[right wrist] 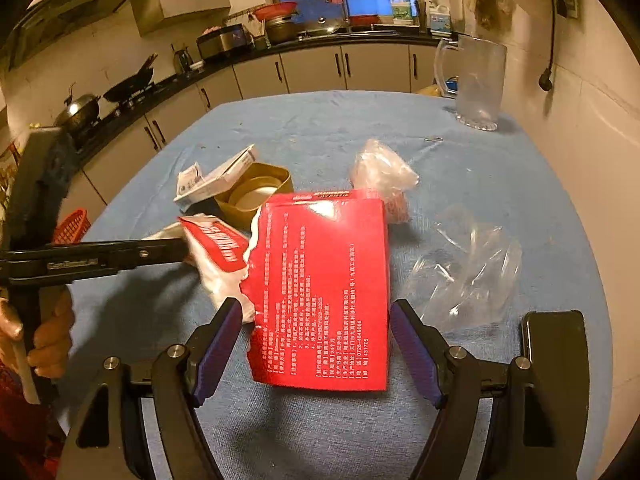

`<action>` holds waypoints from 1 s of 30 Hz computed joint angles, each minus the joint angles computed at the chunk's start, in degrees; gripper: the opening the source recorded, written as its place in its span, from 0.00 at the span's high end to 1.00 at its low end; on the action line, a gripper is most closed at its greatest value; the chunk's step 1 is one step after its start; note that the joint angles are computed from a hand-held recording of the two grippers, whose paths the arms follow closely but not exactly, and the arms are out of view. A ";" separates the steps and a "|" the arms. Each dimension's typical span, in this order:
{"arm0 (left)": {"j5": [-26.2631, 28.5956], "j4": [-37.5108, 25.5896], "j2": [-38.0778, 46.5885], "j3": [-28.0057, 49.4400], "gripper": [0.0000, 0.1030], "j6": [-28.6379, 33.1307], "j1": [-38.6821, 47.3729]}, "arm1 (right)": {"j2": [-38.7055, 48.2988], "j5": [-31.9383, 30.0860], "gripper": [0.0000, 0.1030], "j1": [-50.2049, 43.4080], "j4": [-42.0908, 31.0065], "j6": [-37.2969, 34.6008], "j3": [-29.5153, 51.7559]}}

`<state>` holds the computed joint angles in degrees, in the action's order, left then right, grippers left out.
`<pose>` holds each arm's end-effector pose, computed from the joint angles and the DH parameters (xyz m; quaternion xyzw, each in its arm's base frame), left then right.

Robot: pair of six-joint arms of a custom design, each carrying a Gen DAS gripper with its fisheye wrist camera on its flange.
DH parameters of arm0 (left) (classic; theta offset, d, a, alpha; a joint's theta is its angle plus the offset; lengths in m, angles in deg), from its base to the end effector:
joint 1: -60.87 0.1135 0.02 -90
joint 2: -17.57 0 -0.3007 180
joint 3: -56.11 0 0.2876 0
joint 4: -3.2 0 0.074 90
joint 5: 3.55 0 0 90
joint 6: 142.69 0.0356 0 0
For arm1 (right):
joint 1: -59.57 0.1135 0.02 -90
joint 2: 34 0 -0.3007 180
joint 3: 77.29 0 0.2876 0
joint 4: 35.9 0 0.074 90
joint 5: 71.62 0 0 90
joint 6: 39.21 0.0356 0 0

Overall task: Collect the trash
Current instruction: 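Grasp the red box with the right tool while the left tool grasps the white wrapper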

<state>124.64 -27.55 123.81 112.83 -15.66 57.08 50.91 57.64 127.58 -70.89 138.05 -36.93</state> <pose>0.3059 -0.0423 0.0829 0.3544 0.8728 -0.2894 0.1700 0.1020 0.1925 0.1114 0.1870 0.9196 0.0122 0.3452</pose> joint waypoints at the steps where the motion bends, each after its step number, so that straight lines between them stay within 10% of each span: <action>1: -0.08 0.02 -0.67 -0.72 0.82 1.49 1.25 | 0.81 -0.27 0.21 -0.10 -0.09 -0.36 0.55; 13: 3.13 -9.89 -2.14 -0.62 0.82 22.23 19.42 | 6.76 -1.58 0.23 -1.10 0.96 -0.88 4.44; 30: 7.31 -17.47 -2.24 2.41 0.82 29.15 26.11 | 6.49 2.12 0.24 3.60 1.13 -0.57 9.76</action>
<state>131.94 -45.03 121.57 115.24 13.49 83.19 57.41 59.75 131.18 -69.76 137.49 -27.17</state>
